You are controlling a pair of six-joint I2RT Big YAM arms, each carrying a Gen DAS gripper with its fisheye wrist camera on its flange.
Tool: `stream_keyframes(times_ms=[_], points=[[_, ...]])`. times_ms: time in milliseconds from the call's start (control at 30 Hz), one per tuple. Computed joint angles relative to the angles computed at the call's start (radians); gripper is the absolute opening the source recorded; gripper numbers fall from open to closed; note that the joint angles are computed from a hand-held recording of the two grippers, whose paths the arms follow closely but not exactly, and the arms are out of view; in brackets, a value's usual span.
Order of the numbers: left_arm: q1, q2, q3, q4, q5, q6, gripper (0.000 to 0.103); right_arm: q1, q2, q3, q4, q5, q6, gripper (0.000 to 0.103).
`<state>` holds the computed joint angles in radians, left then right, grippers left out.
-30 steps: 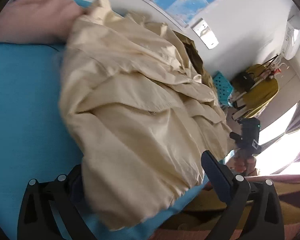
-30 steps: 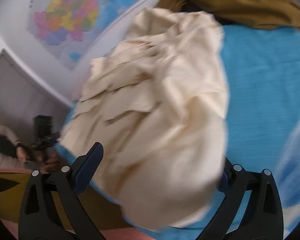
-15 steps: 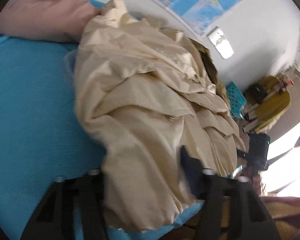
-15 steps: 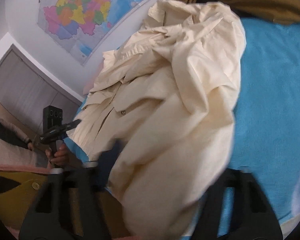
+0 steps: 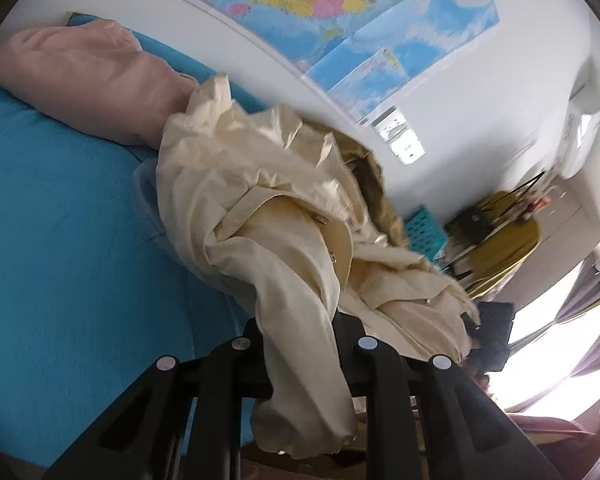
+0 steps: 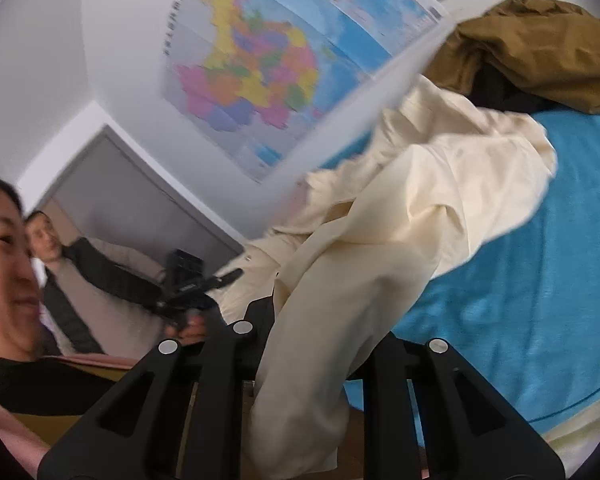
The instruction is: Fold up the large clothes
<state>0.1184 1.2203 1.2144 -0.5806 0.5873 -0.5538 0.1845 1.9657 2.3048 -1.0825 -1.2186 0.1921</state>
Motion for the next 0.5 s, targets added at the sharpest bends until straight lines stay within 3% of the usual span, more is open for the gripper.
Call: stream_keyframes(times_ms=[100, 267, 500], points=[[0.003, -0.005, 0.006, -0.010, 0.016, -0.008, 0.018, 0.000, -0.013, -0.004, 0.013, 0.011, 0.026, 0.017], [0.002, 0.019, 0.061, -0.053, 0.016, 0.004, 0.018, -0.004, -0.010, 0.001, 0.117, 0.022, 0.157, 0.017], [0.027, 0.096, 0.187, -0.140, 0.056, 0.018, 0.018, 0.001, 0.107, 0.206, 0.147, 0.019, 0.297, 0.017]])
